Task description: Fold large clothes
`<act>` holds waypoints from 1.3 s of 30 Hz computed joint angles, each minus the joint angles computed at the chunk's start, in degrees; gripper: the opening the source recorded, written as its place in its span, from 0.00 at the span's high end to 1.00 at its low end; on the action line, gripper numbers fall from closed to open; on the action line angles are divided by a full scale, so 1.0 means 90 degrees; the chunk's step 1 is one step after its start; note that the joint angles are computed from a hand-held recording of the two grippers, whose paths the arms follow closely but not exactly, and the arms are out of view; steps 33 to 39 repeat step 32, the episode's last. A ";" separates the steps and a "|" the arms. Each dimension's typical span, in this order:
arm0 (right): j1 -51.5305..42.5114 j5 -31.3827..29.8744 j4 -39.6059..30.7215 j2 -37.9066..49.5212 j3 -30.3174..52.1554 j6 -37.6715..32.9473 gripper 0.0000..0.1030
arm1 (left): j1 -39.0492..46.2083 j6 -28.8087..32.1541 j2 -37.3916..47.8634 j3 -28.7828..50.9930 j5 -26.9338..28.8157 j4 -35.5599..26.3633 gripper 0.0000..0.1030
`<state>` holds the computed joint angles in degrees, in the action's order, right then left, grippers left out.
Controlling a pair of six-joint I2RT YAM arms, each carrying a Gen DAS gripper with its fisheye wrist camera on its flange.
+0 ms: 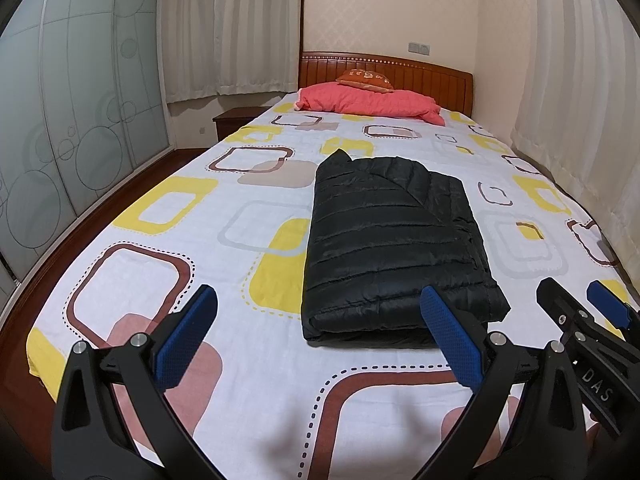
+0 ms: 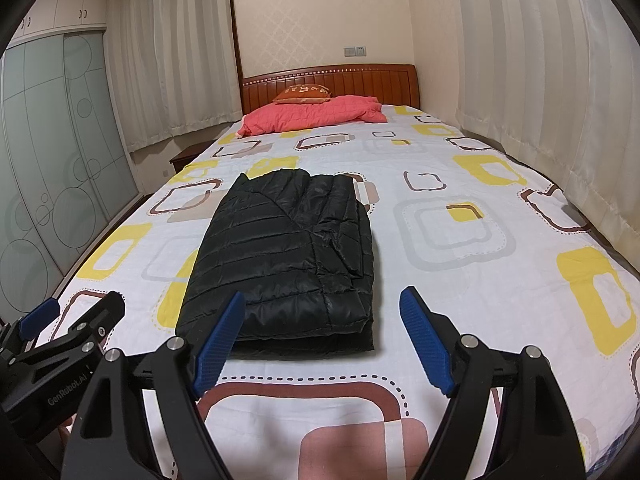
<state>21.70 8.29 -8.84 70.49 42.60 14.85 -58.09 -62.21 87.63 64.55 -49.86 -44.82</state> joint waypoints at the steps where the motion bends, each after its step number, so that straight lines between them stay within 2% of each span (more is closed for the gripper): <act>1: -0.0003 -0.0009 0.0007 -0.0002 -0.0005 0.0004 0.24 | -0.0011 -0.0011 0.0022 0.0040 -0.0010 -0.0053 0.02; 4: -0.0003 -0.0008 -0.0001 0.0000 0.0007 0.0006 0.24 | -0.0021 0.0015 -0.0001 0.0032 -0.0082 -0.0101 0.02; 15: 0.0023 0.0010 -0.0011 -0.0012 -0.0001 0.0029 0.24 | -0.0011 0.0494 -0.0272 -0.0234 -0.0156 0.0386 0.02; 18: 0.0027 0.0013 -0.0029 -0.0014 0.0010 0.0027 0.24 | 0.0043 0.0517 -0.0355 -0.0388 -0.0035 0.0596 0.02; 20: 0.0030 0.0010 -0.0048 0.0006 0.0038 0.0032 0.24 | 0.0066 0.0299 -0.0260 -0.0293 0.0050 0.0339 0.02; 27: -0.0082 -0.0099 0.0056 0.0088 -0.0008 -0.0014 0.24 | 0.0250 0.0540 -0.0077 -0.0324 0.0104 0.0536 0.02; 30: -0.0281 -0.0226 0.0200 0.0210 -0.0072 -0.0038 0.24 | 0.0570 0.0744 -0.0004 -0.0471 0.0509 0.0822 0.02; 32: -0.0574 -0.0450 0.0360 0.0399 -0.0098 -0.0099 0.19 | 0.0832 0.0822 0.0104 -0.0593 0.0725 0.1001 0.02; 39: -0.0574 -0.0450 0.0360 0.0399 -0.0098 -0.0099 0.19 | 0.0832 0.0822 0.0104 -0.0593 0.0725 0.1001 0.02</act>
